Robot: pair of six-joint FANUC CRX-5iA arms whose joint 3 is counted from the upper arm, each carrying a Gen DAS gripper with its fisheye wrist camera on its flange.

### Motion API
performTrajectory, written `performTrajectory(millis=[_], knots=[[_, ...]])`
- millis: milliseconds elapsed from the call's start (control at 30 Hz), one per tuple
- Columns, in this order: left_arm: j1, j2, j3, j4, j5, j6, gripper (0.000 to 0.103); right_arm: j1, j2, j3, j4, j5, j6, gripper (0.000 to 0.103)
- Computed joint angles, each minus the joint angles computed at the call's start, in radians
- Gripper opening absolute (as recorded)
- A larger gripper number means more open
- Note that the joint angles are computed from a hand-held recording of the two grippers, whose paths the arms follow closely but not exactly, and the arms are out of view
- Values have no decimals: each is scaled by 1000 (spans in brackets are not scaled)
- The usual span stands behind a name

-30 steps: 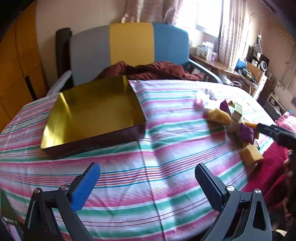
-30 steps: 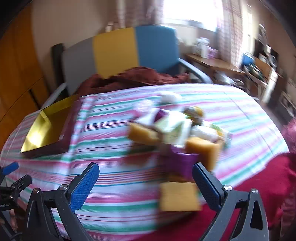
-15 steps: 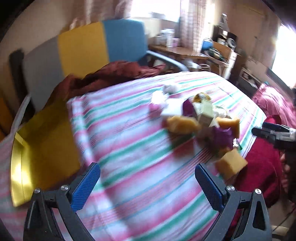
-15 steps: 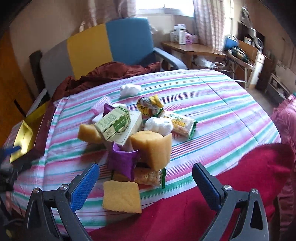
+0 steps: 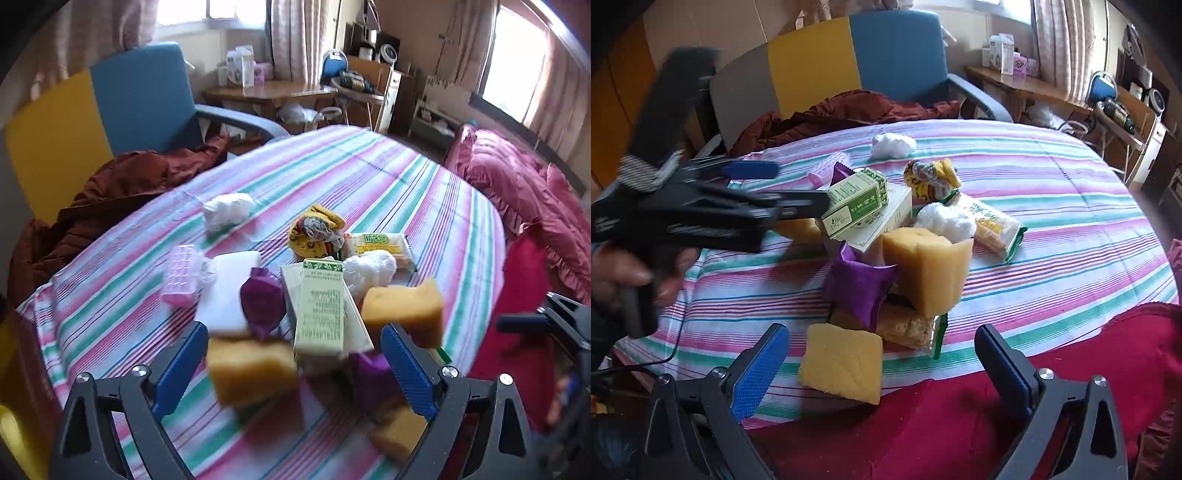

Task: Organize objects
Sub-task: 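Grasp the green-and-white box with the left tool while the right tool grasps a yellow sponge, then carry the green box and yellow sponge into the gold tray and release both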

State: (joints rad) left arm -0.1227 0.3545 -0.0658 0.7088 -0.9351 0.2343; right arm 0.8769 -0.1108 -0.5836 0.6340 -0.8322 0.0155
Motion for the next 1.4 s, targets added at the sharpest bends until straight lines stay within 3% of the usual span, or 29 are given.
performTrajectory(millis=[67, 167, 200, 233, 333, 467, 667, 767, 833, 867, 1133, 1400], knots=[[-16, 37, 47, -37, -23, 48, 86, -7, -5, -3, -9, 18, 19, 102], [-34, 80, 95, -75, -61, 100, 60, -14, -4, 4, -33, 29, 50, 102], [-34, 93, 109, -83, -83, 118, 37, -16, -2, 9, -43, 29, 60, 102], [-31, 100, 116, -86, -102, 134, 30, -16, -1, 14, -53, 26, 71, 102], [1, 63, 54, -28, -93, 95, 30, -19, 14, 46, -107, 13, 140, 94], [67, -8, -38, 53, -87, 21, 30, -30, 66, 126, -209, 1, 265, 93], [174, -81, -134, 115, -101, -29, 30, -63, 248, 342, -372, -202, 455, 85], [224, -110, -174, 141, -109, -56, 30, -77, 292, 398, -421, -254, 518, 82], [258, -122, -193, 157, -122, -65, 30, -85, 304, 412, -452, -257, 563, 59], [269, -127, -198, 163, -127, -63, 30, -88, 310, 419, -466, -261, 583, 59], [377, -167, -254, 208, -131, -93, 30, -35, 247, 386, -453, -123, 587, 57], [472, -143, -215, 237, -56, -28, 30, -13, 344, 537, -376, -8, 671, 57]])
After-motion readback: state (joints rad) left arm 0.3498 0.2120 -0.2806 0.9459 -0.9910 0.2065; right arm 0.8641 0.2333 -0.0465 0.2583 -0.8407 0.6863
